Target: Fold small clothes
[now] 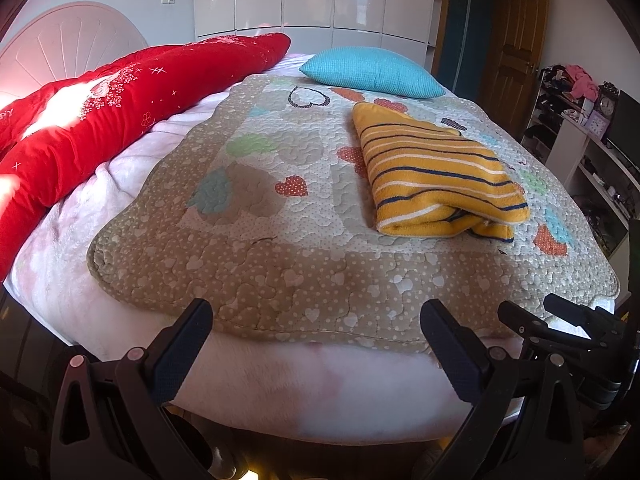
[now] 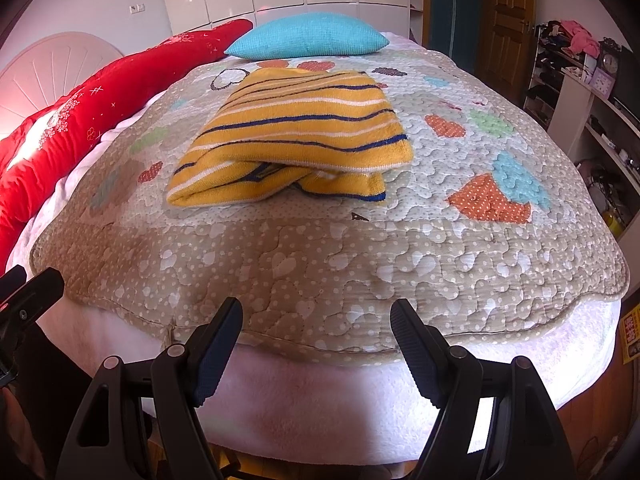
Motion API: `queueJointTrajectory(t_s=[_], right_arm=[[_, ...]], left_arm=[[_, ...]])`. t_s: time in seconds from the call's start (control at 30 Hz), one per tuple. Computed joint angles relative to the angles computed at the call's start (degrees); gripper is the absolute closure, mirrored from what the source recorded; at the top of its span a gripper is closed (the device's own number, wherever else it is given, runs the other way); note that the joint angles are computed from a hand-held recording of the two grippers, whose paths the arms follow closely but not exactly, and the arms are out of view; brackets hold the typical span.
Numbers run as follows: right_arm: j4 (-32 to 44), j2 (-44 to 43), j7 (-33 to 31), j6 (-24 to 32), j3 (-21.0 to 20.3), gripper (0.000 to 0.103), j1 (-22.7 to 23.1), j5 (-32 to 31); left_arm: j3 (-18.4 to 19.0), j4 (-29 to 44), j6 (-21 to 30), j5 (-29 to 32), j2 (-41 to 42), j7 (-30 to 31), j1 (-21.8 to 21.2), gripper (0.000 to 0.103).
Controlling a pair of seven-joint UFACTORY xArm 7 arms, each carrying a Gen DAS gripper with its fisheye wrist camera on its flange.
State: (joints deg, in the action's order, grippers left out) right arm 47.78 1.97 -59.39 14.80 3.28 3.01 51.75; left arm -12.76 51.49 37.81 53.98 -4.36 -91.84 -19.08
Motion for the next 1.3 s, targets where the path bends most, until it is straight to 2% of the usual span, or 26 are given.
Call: queueJointTrajectory(t_s=[1.3], right_arm=[[0.0,1.1,0.2,-1.3,0.9,0.022,-0.1,-1.6]], left_arm=[[1.0,-0.7,-2.2,-2.8,1.2,1.2,0.3,0.0]])
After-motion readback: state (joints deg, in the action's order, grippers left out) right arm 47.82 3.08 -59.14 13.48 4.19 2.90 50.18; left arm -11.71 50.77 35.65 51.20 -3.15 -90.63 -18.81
